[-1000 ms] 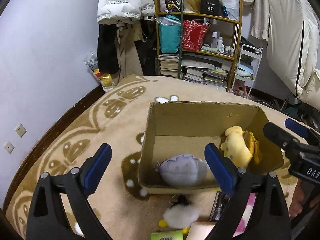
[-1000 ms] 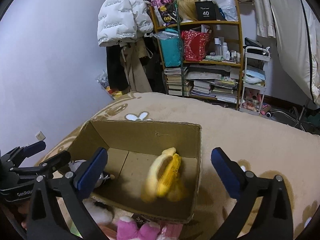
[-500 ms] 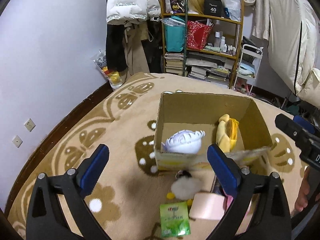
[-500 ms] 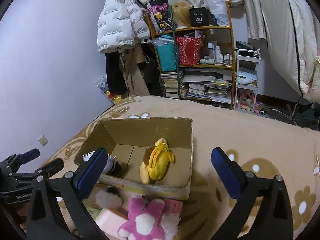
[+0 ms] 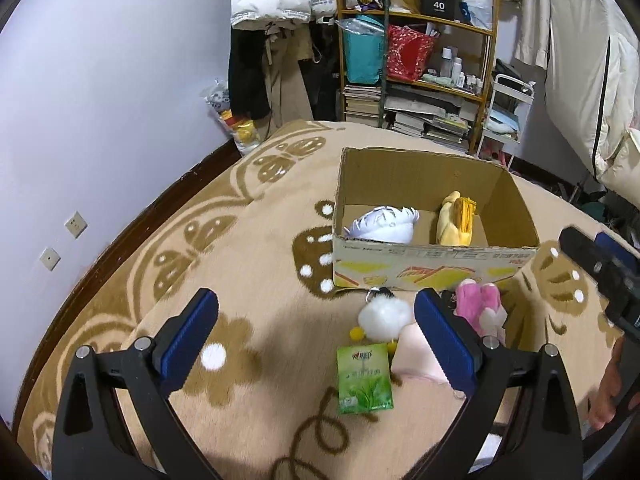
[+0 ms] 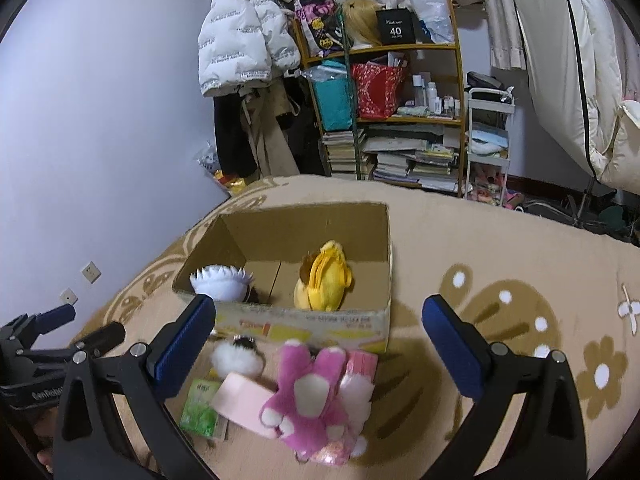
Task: Organize soft objects
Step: 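Open the left tool dropping the doll in the box while the right tool releases the dog plush, then lower the left tool onto the green tissue pack while the right tool lowers onto the pink bunny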
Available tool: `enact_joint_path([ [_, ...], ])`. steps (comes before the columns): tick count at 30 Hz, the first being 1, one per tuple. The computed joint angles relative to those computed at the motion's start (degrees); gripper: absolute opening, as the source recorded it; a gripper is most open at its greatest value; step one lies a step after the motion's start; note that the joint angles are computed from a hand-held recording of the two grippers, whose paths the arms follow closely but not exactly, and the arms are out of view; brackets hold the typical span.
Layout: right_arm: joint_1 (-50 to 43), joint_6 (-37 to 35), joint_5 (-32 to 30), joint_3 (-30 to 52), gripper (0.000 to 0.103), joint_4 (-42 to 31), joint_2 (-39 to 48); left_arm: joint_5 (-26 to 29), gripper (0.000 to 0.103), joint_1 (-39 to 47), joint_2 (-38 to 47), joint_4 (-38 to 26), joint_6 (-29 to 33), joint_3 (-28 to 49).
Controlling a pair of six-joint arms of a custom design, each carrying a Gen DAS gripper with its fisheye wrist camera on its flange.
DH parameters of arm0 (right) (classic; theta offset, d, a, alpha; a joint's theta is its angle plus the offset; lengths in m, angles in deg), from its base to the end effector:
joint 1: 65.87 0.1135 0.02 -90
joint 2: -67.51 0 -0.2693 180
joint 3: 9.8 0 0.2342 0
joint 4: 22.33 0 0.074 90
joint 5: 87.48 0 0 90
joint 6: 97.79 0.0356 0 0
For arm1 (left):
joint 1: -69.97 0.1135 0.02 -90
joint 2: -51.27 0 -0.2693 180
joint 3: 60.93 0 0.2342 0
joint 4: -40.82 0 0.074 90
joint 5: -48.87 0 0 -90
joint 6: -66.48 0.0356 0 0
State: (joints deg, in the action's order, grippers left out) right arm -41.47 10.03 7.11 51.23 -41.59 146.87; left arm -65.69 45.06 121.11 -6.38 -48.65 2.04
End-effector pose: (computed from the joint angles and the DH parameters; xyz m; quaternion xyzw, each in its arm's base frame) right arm 0.2556 0.1128 0.2377 -0.0338 0.8960 0.1254 0.4246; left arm 0.2077 -0.0801 0.2521 -0.0674 0.9294 0.0559 0.3587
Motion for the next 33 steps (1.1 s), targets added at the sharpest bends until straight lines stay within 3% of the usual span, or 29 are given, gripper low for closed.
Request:
enact_joint_path([
  [10, 1.8, 1.3, 1.2, -2.3, 0.103, -0.3, 1.1, -0.2, 0.098, -2.0, 2.4, -2.8, -2.1, -0.3],
  [33, -0.5, 2.8, -2.6, 1.8, 0.103, 4.0, 18.9, 14.8, 0.098, 8.3, 20.1, 5.6, -0.9, -1.2],
])
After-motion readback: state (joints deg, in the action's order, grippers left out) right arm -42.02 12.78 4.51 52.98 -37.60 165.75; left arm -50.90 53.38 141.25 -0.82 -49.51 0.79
